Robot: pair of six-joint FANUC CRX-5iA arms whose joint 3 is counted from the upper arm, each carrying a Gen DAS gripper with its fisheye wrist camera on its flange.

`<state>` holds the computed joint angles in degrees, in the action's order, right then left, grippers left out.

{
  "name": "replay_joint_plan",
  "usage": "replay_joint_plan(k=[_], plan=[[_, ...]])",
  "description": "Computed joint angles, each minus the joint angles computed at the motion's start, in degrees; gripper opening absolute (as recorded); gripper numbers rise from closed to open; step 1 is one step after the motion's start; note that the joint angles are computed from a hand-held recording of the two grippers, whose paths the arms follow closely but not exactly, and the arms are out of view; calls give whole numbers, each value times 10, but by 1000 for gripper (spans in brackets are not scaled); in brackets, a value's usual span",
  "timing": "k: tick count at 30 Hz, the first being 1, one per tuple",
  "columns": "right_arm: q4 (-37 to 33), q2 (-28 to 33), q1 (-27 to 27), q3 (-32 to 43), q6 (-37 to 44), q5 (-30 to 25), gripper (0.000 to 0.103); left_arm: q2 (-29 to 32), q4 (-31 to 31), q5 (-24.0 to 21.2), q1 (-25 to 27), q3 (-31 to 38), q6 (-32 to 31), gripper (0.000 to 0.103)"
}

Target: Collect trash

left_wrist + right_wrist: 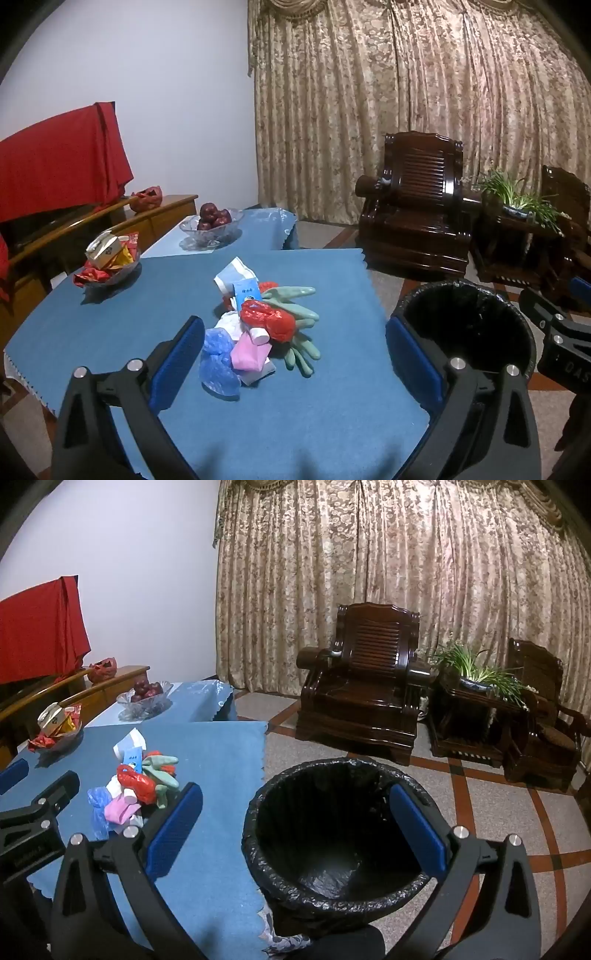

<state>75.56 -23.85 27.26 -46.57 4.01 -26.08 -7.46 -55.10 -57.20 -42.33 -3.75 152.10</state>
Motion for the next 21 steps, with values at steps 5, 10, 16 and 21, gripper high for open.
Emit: replay_joint_plan(k=[5, 10, 16, 21], plan=[[-3, 1, 3, 1, 3, -3, 98, 1, 3, 0, 1, 1, -6, 97], [-6, 1, 5, 2, 4, -5, 98, 0, 1, -1, 1, 1, -4, 97], [-4, -1, 7, 1, 2, -8, 98, -1, 0, 1, 1, -1, -5, 97], [-10, 0, 7, 2, 7, -6, 98, -6, 3, 10, 13, -7, -10, 97]])
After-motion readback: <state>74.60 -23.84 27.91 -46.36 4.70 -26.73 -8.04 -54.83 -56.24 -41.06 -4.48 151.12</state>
